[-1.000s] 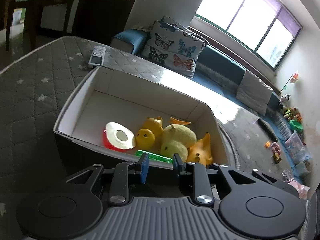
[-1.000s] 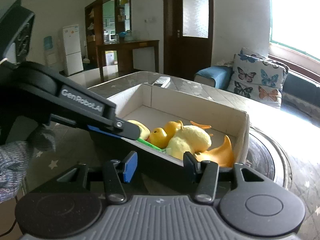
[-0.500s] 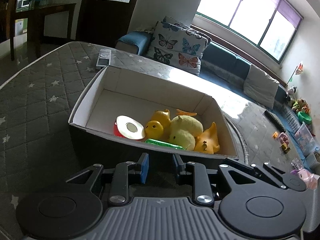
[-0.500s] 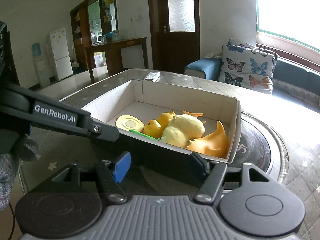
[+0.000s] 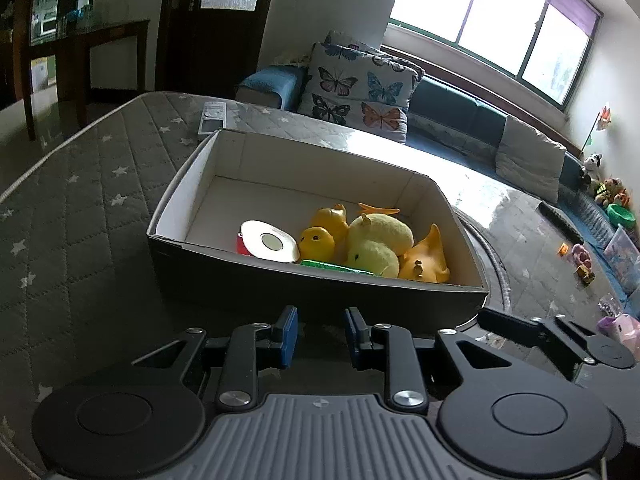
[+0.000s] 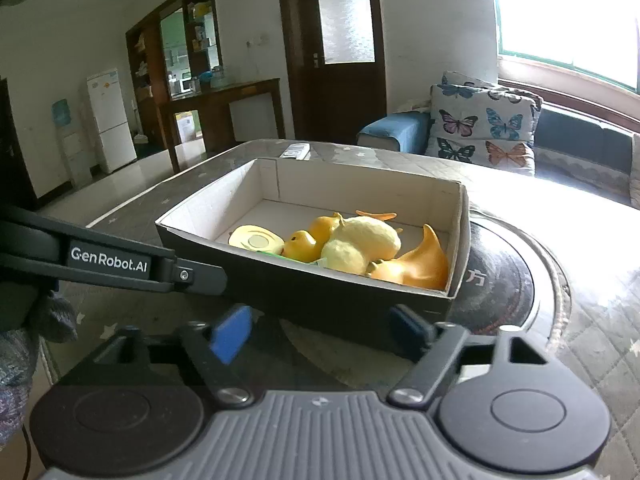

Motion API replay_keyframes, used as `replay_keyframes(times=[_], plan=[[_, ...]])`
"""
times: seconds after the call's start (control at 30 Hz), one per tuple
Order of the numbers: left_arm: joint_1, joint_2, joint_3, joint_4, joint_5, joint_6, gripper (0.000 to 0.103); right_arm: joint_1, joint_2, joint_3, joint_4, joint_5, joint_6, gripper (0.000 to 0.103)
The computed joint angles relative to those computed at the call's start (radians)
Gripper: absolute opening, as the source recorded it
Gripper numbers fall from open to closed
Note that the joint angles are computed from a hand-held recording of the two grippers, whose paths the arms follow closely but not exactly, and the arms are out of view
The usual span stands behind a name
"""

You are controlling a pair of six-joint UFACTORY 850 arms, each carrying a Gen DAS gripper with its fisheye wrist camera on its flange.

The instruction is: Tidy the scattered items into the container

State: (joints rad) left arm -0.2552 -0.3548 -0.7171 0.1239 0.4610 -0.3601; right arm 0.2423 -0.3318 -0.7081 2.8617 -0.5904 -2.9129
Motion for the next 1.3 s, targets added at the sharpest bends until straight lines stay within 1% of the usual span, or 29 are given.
replay_keyframes(times=[0.2, 0.33, 0.4, 0.43, 0.47, 0.6, 0.8, 1.03, 1.3], plan=[[-0.012, 0.006, 0.018, -0.064, 0.013, 0.066, 0.028, 0.005, 0.013, 0.020, 0.014, -0.006, 0.007, 0.086], [-0.019, 0.011, 0.031, -0.108, 0.023, 0.111, 0.029, 0.019, 0.020, 0.037, 0.074, -0.015, -0.033, 0.097], [-0.022, 0.013, 0.036, -0.126, 0.026, 0.131, 0.029, 0.023, 0.026, 0.045, 0.089, -0.019, -0.046, 0.098], [-0.024, 0.013, 0.039, -0.137, 0.029, 0.143, 0.029, 0.024, 0.029, 0.048, 0.092, -0.020, -0.046, 0.099], [-0.026, 0.015, 0.043, -0.149, 0.032, 0.155, 0.029, 0.027, 0.033, 0.051, 0.100, -0.019, -0.052, 0.103], [-0.027, 0.017, 0.055, -0.158, 0.042, 0.162, 0.029, 0.043, 0.044, 0.066, 0.161, -0.027, -0.105, 0.103], [-0.033, 0.025, 0.076, -0.194, 0.058, 0.193, 0.029, 0.051, 0.056, 0.083, 0.182, -0.033, -0.106, 0.103], [-0.043, 0.033, 0.094, -0.207, 0.062, 0.200, 0.029, 0.060, 0.063, 0.091, 0.223, -0.017, -0.131, 0.103], [-0.053, 0.039, 0.098, -0.237, 0.064, 0.229, 0.029, 0.063, 0.051, 0.085, 0.225, 0.001, -0.123, 0.103]])
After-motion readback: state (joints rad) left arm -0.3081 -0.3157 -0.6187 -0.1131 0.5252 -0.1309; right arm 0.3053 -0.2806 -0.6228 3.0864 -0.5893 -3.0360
